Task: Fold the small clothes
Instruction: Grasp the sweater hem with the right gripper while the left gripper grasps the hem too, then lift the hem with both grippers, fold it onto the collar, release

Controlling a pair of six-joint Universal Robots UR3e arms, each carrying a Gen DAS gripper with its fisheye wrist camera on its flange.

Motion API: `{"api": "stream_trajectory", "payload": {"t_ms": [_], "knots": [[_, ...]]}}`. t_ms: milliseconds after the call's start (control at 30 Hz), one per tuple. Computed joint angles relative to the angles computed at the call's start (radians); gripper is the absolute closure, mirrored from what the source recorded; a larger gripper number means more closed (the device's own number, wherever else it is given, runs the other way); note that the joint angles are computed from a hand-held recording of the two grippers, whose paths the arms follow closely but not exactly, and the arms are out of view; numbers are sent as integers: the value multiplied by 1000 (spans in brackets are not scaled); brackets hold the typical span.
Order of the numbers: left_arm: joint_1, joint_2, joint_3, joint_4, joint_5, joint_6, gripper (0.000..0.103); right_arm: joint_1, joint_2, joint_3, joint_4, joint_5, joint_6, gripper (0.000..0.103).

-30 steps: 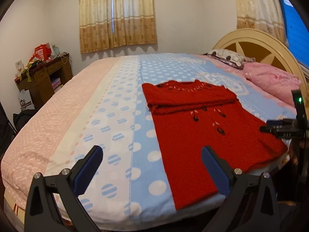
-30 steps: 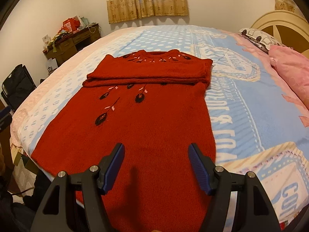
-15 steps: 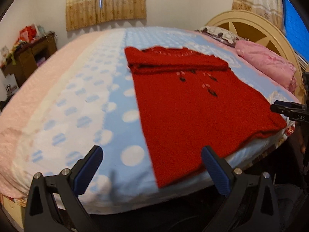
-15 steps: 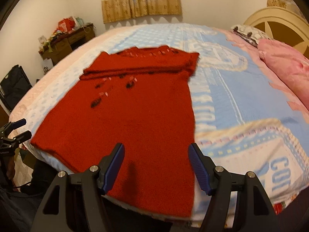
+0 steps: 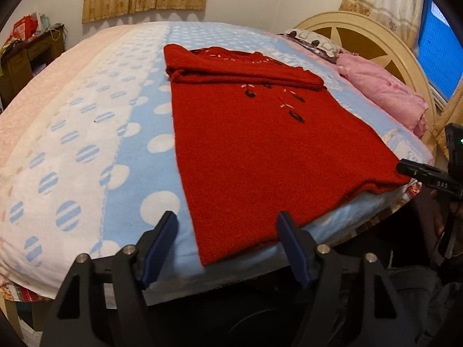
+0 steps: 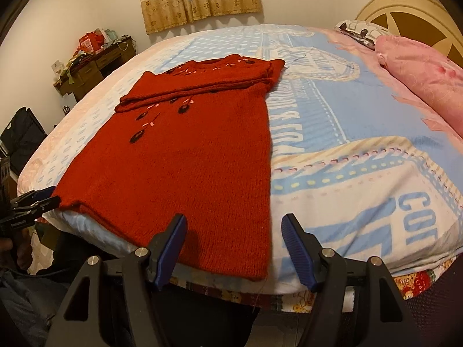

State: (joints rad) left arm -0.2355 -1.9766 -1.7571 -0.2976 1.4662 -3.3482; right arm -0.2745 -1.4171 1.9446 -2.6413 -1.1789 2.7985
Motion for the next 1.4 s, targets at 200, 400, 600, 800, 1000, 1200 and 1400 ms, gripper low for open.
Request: {"api": "stream_trajectory", "payload": {"t_ms": [200,400,600,800,1000,1200,1400], "knots": [[-1,10,-2,-22,-22,17,31,-17,-29,30,18,21,-21,51],[-1,11,9,-43,-46,48,31,-34,-49,52,28,42,-28,60],[37,29,-21,-22,-108,30,81,-63,-46,62,28,88,-23,89],[90,46,-77,60,-214,17,87,-109,-70,87,-2,152,-12,94],[100,42,-86,88,-227,12,89,-128,-74,89,17,192,-28,95],[106,52,-104,143,-217,9,89,-152,-75,90,18,230,-21,95],[129,65,-106,173,-258,1,89,-185,-110,63,62,325,-17,96]]}}
